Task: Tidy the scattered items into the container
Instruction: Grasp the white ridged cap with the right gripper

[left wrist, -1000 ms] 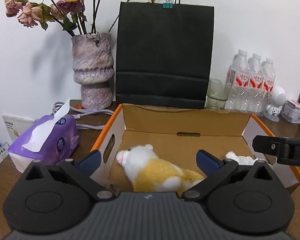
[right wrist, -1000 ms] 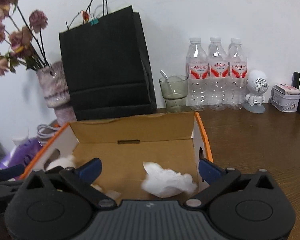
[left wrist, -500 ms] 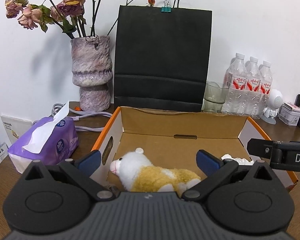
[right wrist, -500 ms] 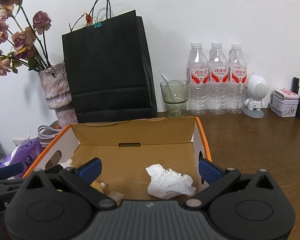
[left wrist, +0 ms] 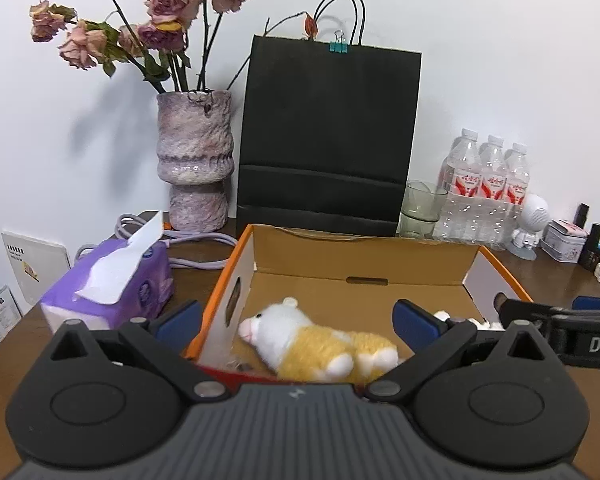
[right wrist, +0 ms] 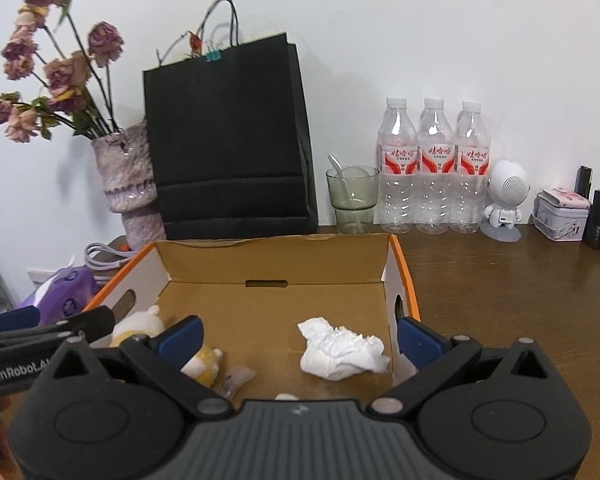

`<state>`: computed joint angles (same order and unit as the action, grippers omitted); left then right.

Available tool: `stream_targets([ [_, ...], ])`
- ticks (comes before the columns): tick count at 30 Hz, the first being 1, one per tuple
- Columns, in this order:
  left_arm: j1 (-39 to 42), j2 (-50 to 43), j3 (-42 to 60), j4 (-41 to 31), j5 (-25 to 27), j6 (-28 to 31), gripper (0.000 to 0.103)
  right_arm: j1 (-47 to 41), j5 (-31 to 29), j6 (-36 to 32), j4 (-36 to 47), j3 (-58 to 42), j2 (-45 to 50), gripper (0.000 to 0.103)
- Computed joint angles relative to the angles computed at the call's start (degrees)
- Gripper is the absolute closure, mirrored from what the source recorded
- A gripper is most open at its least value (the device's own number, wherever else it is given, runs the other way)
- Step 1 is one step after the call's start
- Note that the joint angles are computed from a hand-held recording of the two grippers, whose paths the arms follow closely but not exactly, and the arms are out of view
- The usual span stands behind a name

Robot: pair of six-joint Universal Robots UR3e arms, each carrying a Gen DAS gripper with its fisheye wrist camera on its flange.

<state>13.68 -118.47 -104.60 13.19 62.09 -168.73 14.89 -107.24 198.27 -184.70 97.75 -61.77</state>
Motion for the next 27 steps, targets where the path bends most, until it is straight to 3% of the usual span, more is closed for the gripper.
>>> stream_targets([
  [8, 10.5, 11.1, -16.8, 2.1, -10.4, 8.3, 0.0, 5.8, -6.1, -0.2, -5.9, 12.3, -7.0, 0.0],
  [14, 18.9, 20.1, -30.2, -3.3, -18.8, 21.4, 0.0, 11.4, -10.9, 0.5, -9.7, 21.4, -9.9, 0.0],
  [19, 27.2, 29.7, -40.6, -14.5, -23.7, 35.2, 0.0, 17.8, -14.5, 4.4, -12.2, 27.6, -10.4, 0.0],
  [24, 36.8, 42.1, -46.8, -33.8, -26.9, 50.3, 0.0, 26.2, -16.5, 9.0, -16.9, 30.1, -7.1, 0.001],
  [27, 41.1, 47.1, -48.5, -42.3, -27.6, 56.1, 0.0, 30.3, -17.2, 8.5, -16.6, 27.9, -3.9, 0.006],
])
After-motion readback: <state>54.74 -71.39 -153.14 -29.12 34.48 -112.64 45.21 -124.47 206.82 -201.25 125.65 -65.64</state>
